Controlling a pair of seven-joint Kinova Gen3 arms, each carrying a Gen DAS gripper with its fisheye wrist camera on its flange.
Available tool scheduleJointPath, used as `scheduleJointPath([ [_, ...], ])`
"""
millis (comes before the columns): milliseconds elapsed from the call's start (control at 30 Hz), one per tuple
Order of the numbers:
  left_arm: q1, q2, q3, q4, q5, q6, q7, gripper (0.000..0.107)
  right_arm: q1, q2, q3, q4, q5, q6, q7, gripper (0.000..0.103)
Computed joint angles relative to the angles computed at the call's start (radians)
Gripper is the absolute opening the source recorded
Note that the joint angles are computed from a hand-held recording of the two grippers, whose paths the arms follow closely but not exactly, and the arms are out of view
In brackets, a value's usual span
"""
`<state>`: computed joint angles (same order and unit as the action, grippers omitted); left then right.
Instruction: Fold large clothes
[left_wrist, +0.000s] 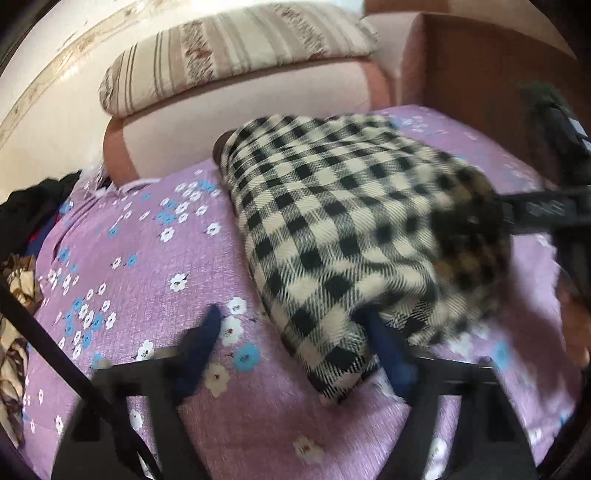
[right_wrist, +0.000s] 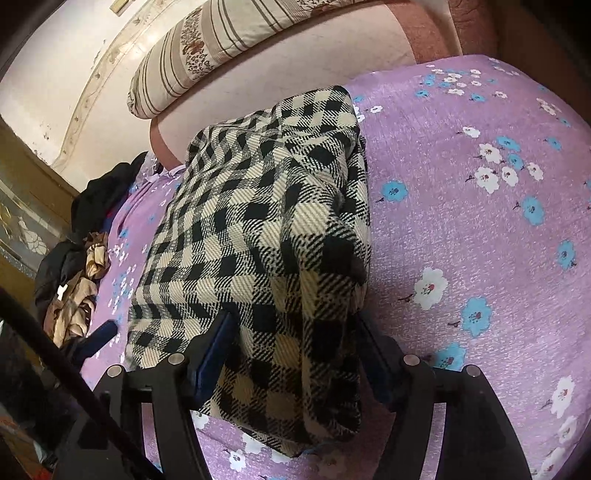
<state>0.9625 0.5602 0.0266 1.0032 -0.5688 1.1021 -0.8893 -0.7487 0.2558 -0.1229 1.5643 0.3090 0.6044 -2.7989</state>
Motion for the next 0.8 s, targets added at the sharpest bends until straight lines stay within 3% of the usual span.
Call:
scheduleJointPath([
  [67,-0.018,0.016,0.007,-0.053,0.025,0.056,-0.004,0.029,0.028,-0.004,-0.015,0.015,-0.043,-0.049,0.024,0.072],
  [200,-0.019,0.008,-0.014,-0.043,0.019,0.095,0.020,0.027,0.045,0.005,-0.024,0.014,-0.099,-0.091,0.070,0.072],
  [333,-0.031,-0.023,0.004,0.010,0.026,0.072,0.013,0.029,0.042,0.007,-0.018,0.010,-0.111,-0.052,0.070,0.072],
  [433,-0.068,-0.098,0.041,0.091,0.071,-0.006,-0.003,0.031,0.050,-0.036,-0.023,0.063,-0.057,-0.080,-0.025,0.072],
  [533,-0.111,-0.178,0.058,0.179,0.104,-0.106,0.028,0.054,-0.028,-0.078,0.064,0.102,0.053,-0.109,-0.147,0.074],
  [567,-0.127,-0.195,0.059,0.194,0.112,-0.132,0.050,0.069,-0.051,-0.080,0.090,0.103,0.090,-0.110,-0.182,0.078],
  [600,-0.152,-0.206,0.065,0.206,0.127,-0.165,0.069,0.075,-0.056,-0.075,0.104,0.094,0.117,-0.108,-0.200,0.082],
  [700,-0.268,-0.187,0.113,0.185,0.230,-0.233,0.037,0.085,0.027,-0.031,0.046,0.053,0.100,-0.114,-0.168,0.084],
  [800,-0.407,-0.102,0.217,0.103,0.352,-0.228,-0.047,0.086,0.129,0.026,-0.008,0.019,-0.020,-0.158,-0.060,0.084],
])
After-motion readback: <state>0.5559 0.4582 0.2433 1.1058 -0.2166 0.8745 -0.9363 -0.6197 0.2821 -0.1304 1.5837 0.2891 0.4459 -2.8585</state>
